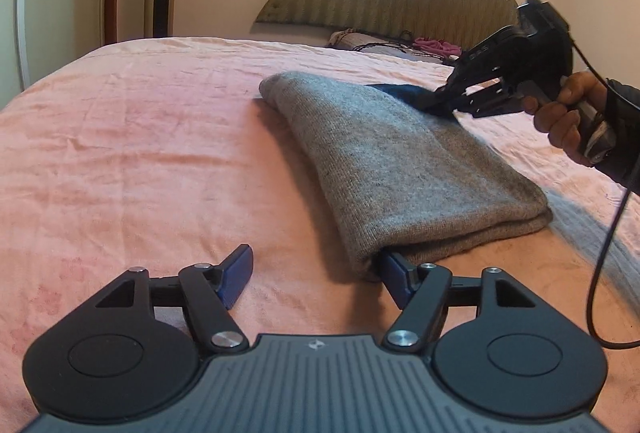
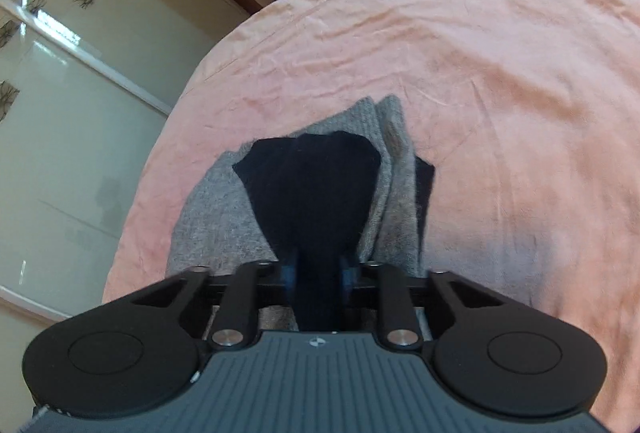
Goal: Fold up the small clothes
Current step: 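Pinch the folded sweater edge with both grippers and smooth the bundle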
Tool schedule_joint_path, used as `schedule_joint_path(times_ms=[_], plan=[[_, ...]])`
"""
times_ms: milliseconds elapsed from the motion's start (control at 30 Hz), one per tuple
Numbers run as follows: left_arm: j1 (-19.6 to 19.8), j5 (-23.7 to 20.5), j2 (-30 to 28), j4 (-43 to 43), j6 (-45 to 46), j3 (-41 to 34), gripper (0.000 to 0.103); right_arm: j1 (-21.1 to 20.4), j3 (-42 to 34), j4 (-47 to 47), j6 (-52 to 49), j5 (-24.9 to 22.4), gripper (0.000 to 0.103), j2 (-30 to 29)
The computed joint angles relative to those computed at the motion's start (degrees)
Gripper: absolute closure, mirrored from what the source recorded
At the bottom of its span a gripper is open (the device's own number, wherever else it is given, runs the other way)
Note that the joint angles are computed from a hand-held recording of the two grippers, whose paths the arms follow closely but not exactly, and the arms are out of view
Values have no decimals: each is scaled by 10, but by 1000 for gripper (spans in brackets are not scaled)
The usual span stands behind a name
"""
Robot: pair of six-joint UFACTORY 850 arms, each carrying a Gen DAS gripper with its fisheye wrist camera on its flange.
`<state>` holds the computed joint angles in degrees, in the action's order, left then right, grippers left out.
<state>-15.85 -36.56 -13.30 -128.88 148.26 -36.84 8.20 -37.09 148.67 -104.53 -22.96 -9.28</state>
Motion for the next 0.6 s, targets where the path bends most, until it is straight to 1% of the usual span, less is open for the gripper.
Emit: schedule_joint_path(times_ms=[67,100,133,167,200,233,267,300,333,367,400,433,467,500,533,567,600], plan=[[2,-4,-3,10,-7,-2,29,1,20,51,-70,-6,93,25],[4,-8,-7,20,-16,-6,27,-6,30,72,-91,10,94,34],[7,-12,-9,31,-27,-9,27,-15,39,81,-88,9,95,27],[11,-16,-11,43,-41,-12,27,-22,51,68,-68,-17,98,22],[17,-23,-13,64,-64,-16,27,-27,63,71,-64,-52,97,20],[24,-32,-14,93,-94,-20,27,-24,68,79,-68,-63,96,22],[33,-44,-12,124,-135,-25,27,-17,71,99,-80,-64,91,27],[47,-69,-14,160,-188,-33,27,-15,76,101,-74,-67,76,35],[61,-100,-18,188,-246,-43,27,-16,83,98,-63,-74,67,46],[73,-131,-25,205,-302,-55,27,-15,95,118,-76,-90,43,59],[82,-164,-39,216,-362,-73,27,-10,106,163,-112,-90,17,76],[85,-187,-56,222,-412,-93,26,-9,110,188,-139,-79,10,88],[82,-197,-78,228,-461,-120,26,-11,111,190,-143,-70,12,91],[75,-195,-101,242,-508,-150,26,-18,106,168,-122,-66,16,80],[63,-191,-128,261,-546,-185,26,-26,96,138,-86,-58,19,67],[49,-176,-151,268,-570,-214,26,-30,88,116,-59,-62,21,52],[34,-150,-170,282,-604,-242,27,-31,79,103,-49,-80,21,33]])
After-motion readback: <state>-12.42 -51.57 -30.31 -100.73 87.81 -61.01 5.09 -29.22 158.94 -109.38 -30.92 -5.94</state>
